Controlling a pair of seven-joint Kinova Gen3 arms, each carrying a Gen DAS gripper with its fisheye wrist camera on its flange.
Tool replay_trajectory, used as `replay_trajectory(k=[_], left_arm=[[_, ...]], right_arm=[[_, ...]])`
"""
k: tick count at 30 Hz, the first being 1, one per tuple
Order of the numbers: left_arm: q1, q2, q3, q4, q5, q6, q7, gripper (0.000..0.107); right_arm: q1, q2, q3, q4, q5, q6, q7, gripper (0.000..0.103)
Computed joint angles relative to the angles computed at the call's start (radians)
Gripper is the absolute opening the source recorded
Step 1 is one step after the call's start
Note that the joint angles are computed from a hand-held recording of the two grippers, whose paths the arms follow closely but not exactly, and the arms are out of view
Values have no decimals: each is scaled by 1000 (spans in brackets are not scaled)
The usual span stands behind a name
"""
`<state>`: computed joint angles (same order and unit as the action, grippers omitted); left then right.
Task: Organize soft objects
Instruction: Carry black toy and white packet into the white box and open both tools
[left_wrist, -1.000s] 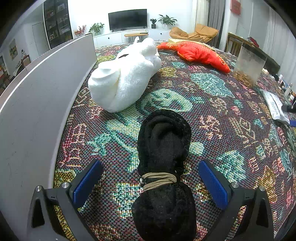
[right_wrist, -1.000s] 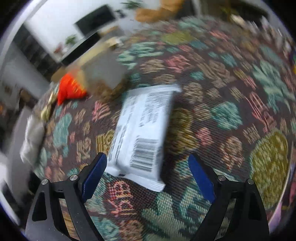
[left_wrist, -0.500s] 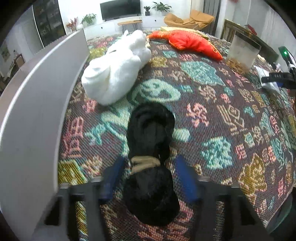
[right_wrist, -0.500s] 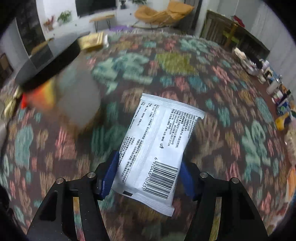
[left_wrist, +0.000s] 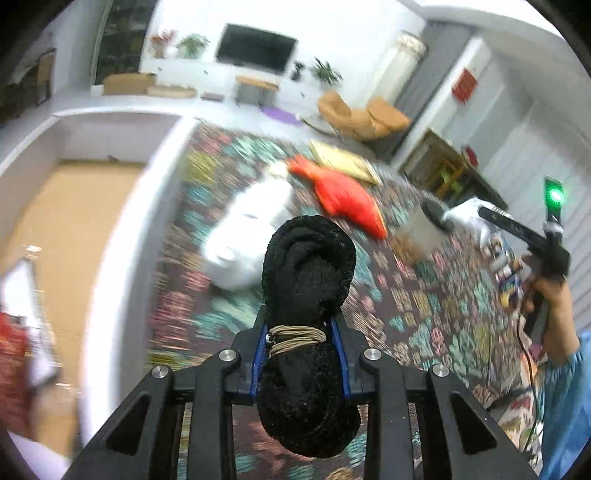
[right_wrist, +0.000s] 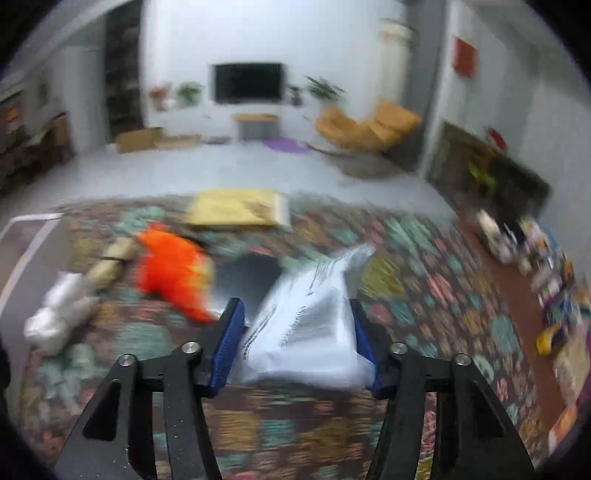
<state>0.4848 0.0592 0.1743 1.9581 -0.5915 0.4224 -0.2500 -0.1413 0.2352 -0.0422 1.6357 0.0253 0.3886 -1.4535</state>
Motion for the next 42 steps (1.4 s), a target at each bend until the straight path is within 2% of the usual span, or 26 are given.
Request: replay_trajectory(k=[1, 3, 6, 8, 10, 11, 12, 15, 17, 19, 20, 22, 23, 24, 26, 30, 32, 34, 37, 38, 39, 40, 41, 42], left_arm=[[-9, -45, -10, 19, 6, 25, -4, 30], [-43, -129, -18, 59, 19, 73, -9, 30], [-138, -234, 36, 105, 1, 195, 12, 30], [-148, -300, 22, 139, 7, 241, 6, 30], [-178, -341, 43, 162, 8, 263, 6, 30], [-193, -360, 52, 175, 12, 266, 5, 30], [-206, -373, 64, 186, 19, 264, 8, 30], [-250, -390, 92, 223, 40, 221, 17, 30], [-269, -384, 99, 237, 51, 194, 14, 30], [-304, -377, 127, 236, 87, 179, -21, 30], [-300, -391, 117, 238, 102, 188, -41, 30], [-314, -393, 133, 224, 117, 210, -65, 30], [-321, -397, 127, 218, 129, 220, -90, 30], [-333, -402, 127, 215, 138, 232, -107, 30], [-355, -418, 119, 214, 156, 251, -148, 30], [-414, -422, 123, 219, 171, 280, -216, 30], [-444, -413, 134, 224, 175, 278, -235, 30], [-461, -403, 135, 229, 183, 270, -255, 30], [-498, -374, 181, 213, 161, 307, -229, 32], [-507, -358, 194, 205, 147, 327, -210, 35], [-503, -340, 191, 201, 136, 344, -192, 49], [-491, -328, 178, 197, 132, 355, -182, 60], [-497, -326, 180, 198, 130, 362, -169, 86], [-516, -335, 202, 204, 116, 365, -141, 97]], right_arm=[[2, -27, -46, 5, -40, 9, 33, 20], [5, -52, -139, -9, -121, 46, 95, 19], [30, -36, -278, -79, -243, 143, 138, 17], [42, -15, -319, -117, -308, 188, 164, 18], [3, -8, -286, -130, -308, 204, 144, 36], [-40, -1, -241, -140, -284, 222, 125, 66], [-84, 17, -195, -159, -243, 253, 106, 85], [-218, 121, -56, -212, -121, 358, 72, 84], [-262, 214, 0, -233, -67, 404, -8, 84], [-252, 299, -16, -255, -54, 414, -67, 84], [-254, 337, -25, -261, -37, 409, -95, 84], [-294, 383, -2, -268, 14, 394, -141, 84], [-311, 389, 14, -254, 41, 364, -155, 78], [-310, 385, 13, -237, 51, 339, -161, 64], [-261, 364, -21, -226, 24, 338, -166, 54], [-216, 227, -29, -134, -78, 259, -101, 54], [-161, 155, -102, -114, -160, 256, -30, 54], [-116, 112, -194, -132, -241, 298, 27, 54], [-95, 98, -315, -157, -363, 340, 122, 56], [-96, 100, -350, -156, -404, 343, 142, 61], [-93, 118, -387, -163, -444, 344, 159, 76], [-96, 146, -419, -178, -485, 357, 172, 84], [-105, 162, -432, -179, -509, 354, 180, 86], [-128, 165, -427, -169, -517, 335, 184, 87]])
